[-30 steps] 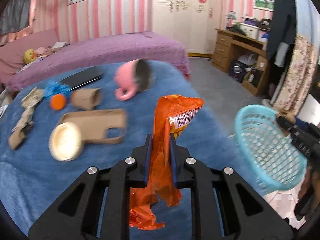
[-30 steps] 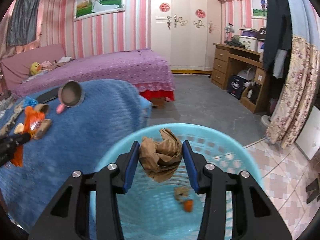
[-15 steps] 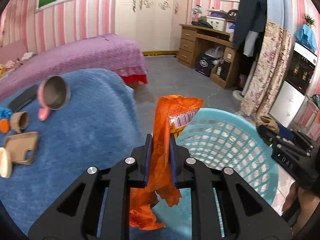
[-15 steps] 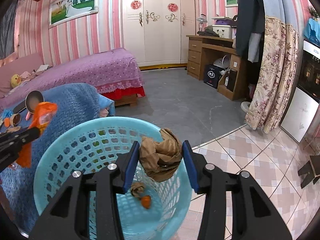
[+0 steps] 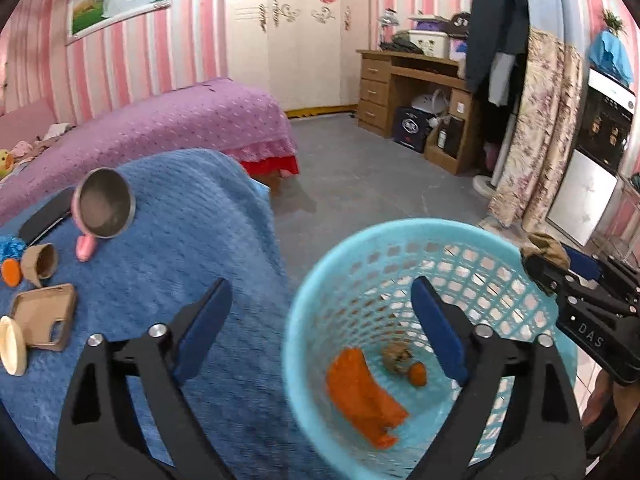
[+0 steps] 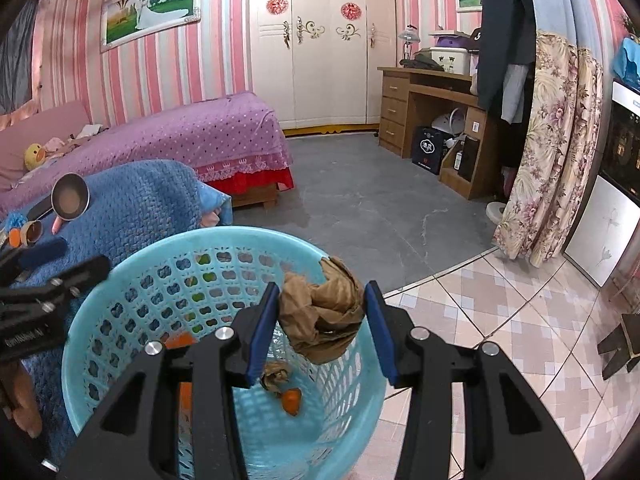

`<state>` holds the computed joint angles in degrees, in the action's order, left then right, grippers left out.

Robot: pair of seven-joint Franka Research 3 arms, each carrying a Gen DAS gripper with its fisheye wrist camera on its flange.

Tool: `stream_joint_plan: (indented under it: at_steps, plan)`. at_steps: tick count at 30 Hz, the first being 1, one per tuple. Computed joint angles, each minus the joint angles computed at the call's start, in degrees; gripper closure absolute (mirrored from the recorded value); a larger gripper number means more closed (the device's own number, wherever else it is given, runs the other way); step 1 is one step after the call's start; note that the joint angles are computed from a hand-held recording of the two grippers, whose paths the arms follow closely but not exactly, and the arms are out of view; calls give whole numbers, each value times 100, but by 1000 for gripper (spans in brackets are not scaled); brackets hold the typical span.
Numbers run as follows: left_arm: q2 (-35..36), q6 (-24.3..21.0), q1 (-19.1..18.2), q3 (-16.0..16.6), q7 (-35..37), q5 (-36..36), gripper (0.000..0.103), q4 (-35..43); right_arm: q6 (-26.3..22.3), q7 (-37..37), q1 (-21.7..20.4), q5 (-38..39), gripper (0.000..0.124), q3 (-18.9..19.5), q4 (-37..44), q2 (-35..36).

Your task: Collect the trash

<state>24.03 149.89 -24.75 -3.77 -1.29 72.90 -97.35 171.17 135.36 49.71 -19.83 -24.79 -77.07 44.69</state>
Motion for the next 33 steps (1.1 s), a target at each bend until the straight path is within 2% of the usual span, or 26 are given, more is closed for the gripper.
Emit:
stream_joint_plan:
  at_steps: [3, 9, 11, 12, 15, 17, 19, 23, 26, 33]
  plan:
    - [-211, -206, 3, 51, -153, 145, 8, -243, -16, 35, 29, 1, 80, -24, 34, 26]
    - [-556, -292, 243, -62, -388, 242, 7, -662, -67, 60, 27, 15, 78, -4, 176, 93]
    - [-675, -338, 310, -113, -424, 288, 7, -810, -51, 208, 118, -16, 64, -116, 165, 101]
    - [-731, -366, 337, -135, -446, 333, 7, -880, -15, 301, 171, -36, 53, -187, 156, 108]
    - [-925, -506, 401, -218, -523, 480, 7, -1111, -85, 513, 319, -69, 48, -341, 220, 151]
    - [-1088, -584, 452, -279, -603, 571, 7, -1321, -229, 538, 274, -89, 47, -240, 338, 177]
    - [-1232, -635, 527, -344, -661, 616, 7, -1493, -344, 658, 268, -151, 34, -195, 429, 202]
    - [-1585, -671, 700, -459, -792, 701, 7, -1878, -514, 990, 359, -440, 34, -244, 607, 258]
    - [-1905, -687, 853, -531, -908, 809, 6, -2208, -670, 1254, 419, -682, 28, -234, 811, 335]
    - [-2674, -759, 1253, -707, -1097, 911, 6, -2995, -1035, 1735, 478, -1199, 28, -32, 1308, 469]
